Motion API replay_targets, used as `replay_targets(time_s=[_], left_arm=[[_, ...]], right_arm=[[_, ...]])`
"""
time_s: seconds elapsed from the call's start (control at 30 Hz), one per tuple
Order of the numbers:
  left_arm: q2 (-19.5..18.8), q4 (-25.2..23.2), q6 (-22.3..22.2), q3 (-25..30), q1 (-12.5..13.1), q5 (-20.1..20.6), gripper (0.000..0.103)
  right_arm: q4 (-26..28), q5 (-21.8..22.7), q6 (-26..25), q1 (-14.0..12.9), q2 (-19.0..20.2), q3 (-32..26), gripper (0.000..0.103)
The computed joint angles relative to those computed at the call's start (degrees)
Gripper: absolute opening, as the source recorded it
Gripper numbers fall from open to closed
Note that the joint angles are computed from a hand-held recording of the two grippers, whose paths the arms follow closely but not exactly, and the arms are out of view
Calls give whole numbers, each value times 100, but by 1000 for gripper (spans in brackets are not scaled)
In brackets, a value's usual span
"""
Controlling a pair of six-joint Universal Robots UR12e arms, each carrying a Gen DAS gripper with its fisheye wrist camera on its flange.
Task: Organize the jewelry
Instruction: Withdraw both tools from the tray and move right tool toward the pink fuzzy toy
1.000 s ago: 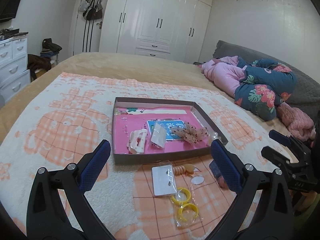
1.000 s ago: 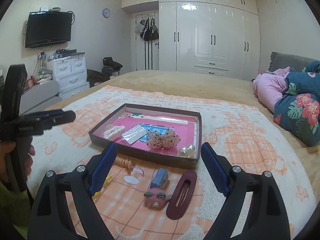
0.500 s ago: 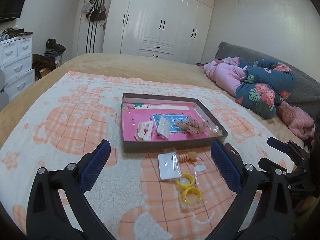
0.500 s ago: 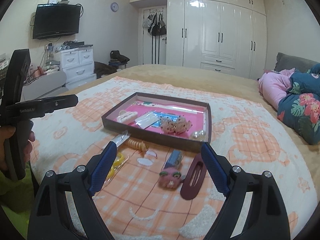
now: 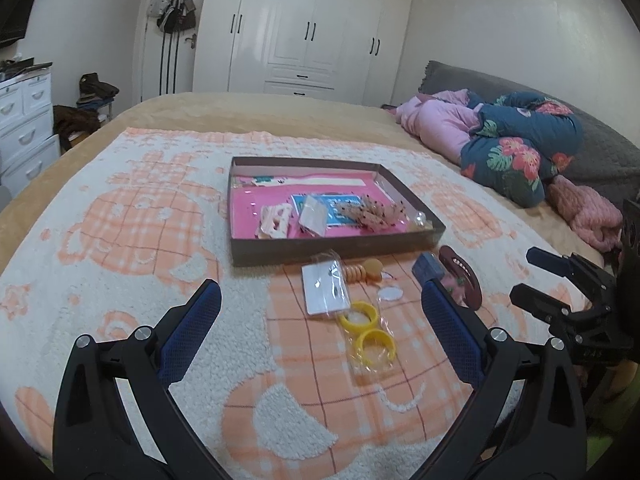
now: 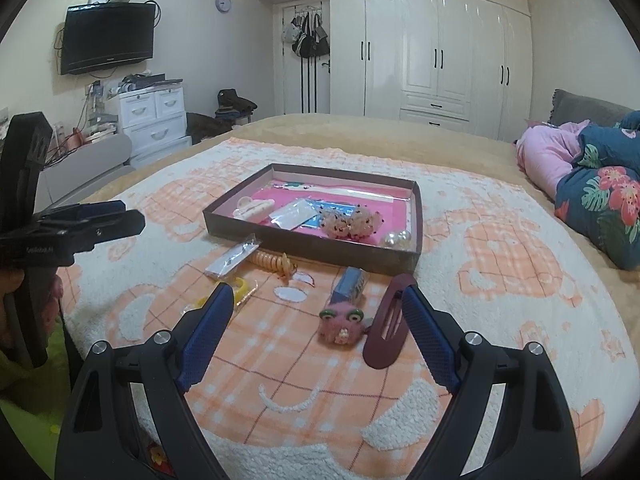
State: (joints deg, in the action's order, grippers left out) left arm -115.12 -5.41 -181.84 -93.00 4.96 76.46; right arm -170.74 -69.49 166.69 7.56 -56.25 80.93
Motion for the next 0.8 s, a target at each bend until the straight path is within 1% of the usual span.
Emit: replay_targets(time_s=[0.2,0.43,0.67,0.73,0.8], left_arm=[[-29,-102,157,9,-45,-63,92],[-111,-415,351,60,-91,-264,92],[-220,-871,441,159,-87,-534,92],[-250,-961,471,190,-92,-555,92],[-278,-1051,493,223,-96,-588,92]], right_arm=[[-21,-146,-56,-21,-19,78,83],[77,-248,-39,-43,34,49,83],[463,-153,-45,-68,160,-143,75],[604,-96,-65,-69,194,-207,71],[753,-49,-98,-67,228,-273,70]])
